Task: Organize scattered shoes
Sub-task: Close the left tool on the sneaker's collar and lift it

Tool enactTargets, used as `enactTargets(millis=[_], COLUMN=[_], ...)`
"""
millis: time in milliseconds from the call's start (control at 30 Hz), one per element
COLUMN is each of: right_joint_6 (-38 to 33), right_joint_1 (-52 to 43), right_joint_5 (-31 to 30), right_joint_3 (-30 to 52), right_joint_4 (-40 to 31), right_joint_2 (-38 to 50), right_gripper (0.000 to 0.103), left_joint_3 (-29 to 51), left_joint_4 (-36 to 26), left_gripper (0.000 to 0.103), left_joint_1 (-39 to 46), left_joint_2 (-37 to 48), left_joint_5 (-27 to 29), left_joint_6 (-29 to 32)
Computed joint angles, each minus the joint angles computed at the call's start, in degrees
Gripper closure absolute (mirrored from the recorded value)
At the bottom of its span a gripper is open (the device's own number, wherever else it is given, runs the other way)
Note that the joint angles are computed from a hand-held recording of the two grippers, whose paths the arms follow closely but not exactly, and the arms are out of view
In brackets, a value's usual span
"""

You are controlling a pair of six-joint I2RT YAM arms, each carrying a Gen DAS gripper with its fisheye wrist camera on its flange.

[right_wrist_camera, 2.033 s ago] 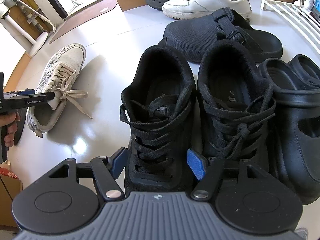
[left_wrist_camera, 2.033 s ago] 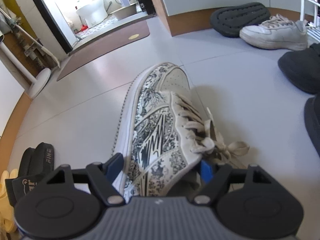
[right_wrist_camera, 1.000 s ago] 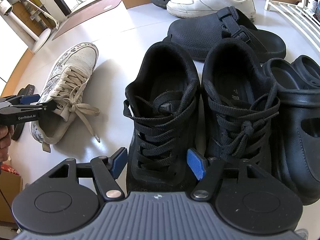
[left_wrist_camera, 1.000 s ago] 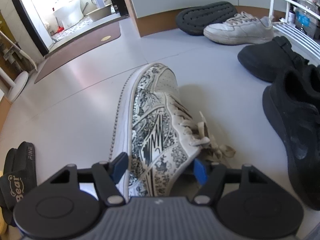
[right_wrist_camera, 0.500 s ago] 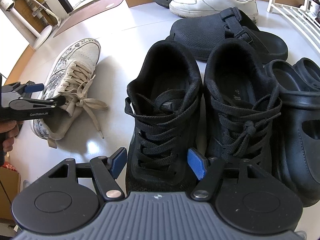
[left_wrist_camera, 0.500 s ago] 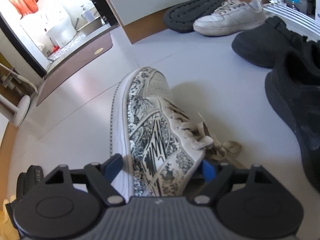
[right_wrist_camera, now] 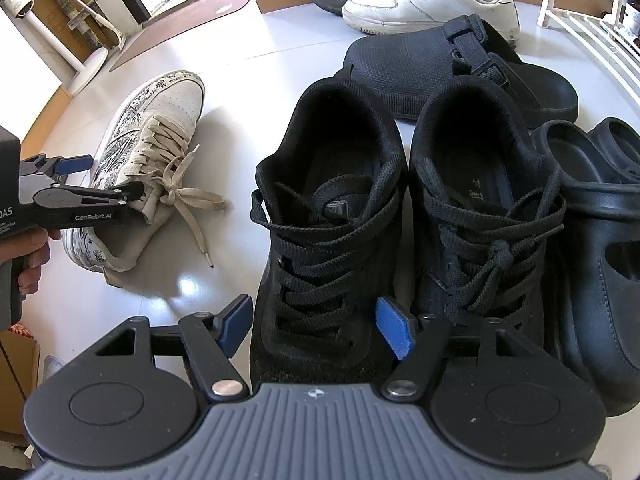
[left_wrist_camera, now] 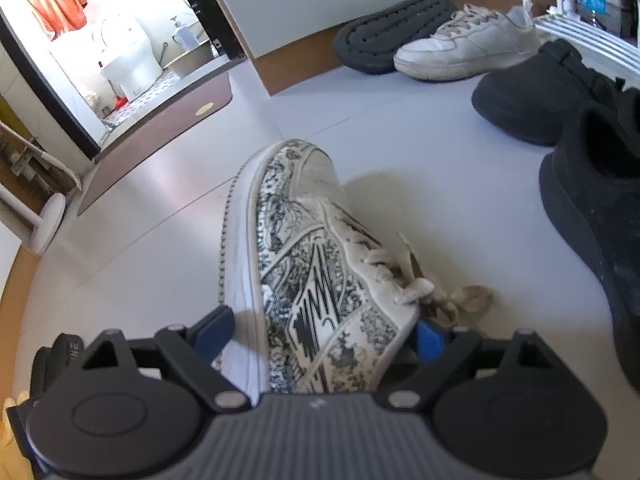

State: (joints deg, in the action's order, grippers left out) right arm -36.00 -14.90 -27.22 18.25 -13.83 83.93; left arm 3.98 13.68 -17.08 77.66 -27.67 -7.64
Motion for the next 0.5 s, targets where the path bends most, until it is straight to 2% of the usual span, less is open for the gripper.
enactTargets(millis=[67, 300, 367, 500], right_joint_6=[0.13, 0.54, 0.58, 0.44], right_joint_1=[0.22, 0.66, 0.58, 0.18], right_joint_5=[0.14, 0.38, 0.36, 0.10], right_joint_3=[0.00, -0.09, -0.12, -0.09], right_joint_4=[0.34, 1.60, 1.70, 1.65], right_joint_2=[0.28, 1.18, 1.24, 1.08], right_gripper=[0.030, 0.028, 0.028, 0.028], left_joint_3=[-0.42, -1.00, -1.17, -1.41], left_joint_4=[-0.71, -3.51, -4.33, -6.69], left_gripper=[0.021, 0.023, 0.027, 0.030], left_joint_1=[-0.07, 2.31, 2.42, 0.03], left_joint_2=[-1.67, -6.80, -8.03, -10.29], left_joint_5=[0.27, 3.48, 3.82, 3.61], left_joint_6=[0.00, 0.86, 0.79, 0.16])
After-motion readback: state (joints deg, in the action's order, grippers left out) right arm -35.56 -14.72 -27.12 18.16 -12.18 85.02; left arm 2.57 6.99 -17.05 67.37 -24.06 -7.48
